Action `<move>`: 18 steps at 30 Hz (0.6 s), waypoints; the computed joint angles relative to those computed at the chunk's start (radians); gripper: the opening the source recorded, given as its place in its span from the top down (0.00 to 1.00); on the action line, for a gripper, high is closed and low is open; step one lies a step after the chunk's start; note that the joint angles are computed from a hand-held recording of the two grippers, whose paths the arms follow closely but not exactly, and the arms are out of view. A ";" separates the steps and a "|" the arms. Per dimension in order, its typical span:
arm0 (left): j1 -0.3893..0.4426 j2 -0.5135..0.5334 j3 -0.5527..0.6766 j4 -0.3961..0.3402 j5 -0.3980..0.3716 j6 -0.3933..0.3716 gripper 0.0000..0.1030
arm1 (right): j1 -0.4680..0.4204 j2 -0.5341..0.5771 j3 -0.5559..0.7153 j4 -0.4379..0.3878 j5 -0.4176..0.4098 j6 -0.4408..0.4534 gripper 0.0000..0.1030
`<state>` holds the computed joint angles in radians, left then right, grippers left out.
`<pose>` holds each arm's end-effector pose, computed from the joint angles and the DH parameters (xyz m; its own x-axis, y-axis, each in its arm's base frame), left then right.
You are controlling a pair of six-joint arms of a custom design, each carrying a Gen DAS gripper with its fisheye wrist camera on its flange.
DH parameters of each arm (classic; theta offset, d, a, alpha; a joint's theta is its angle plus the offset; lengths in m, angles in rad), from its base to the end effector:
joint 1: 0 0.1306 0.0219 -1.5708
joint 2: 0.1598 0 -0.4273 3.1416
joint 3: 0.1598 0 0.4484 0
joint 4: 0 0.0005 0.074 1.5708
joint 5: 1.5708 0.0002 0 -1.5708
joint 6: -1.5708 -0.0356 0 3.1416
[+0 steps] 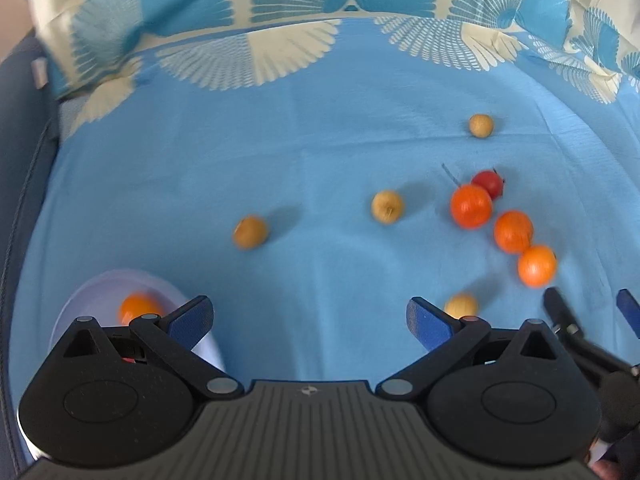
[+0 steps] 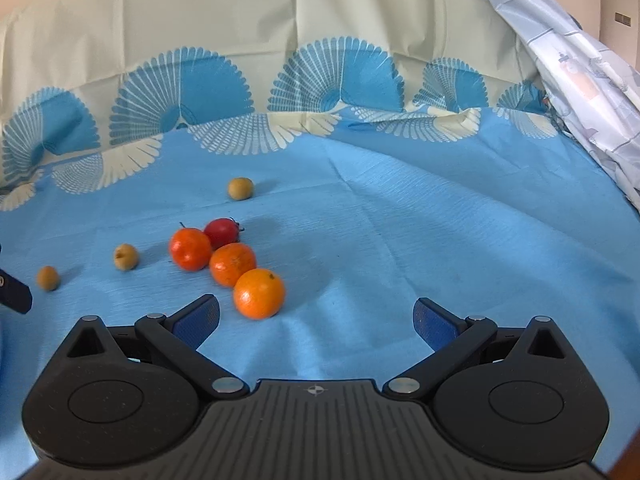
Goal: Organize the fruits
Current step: 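Grasp a yellow fruit with the left tool while the right tool grasps another orange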
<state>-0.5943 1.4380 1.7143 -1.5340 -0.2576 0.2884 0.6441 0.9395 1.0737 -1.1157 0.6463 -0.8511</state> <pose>0.4174 -0.2718 0.5769 -0.8912 0.2703 -0.3642 0.2326 0.9617 0.1448 0.2762 0.1800 0.4860 -0.5974 0.3022 -0.7428 0.3604 0.9287 0.0879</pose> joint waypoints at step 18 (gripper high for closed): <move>0.014 0.177 0.079 0.093 0.065 -0.060 0.74 | -0.099 -0.002 -0.095 0.251 -0.149 0.255 0.61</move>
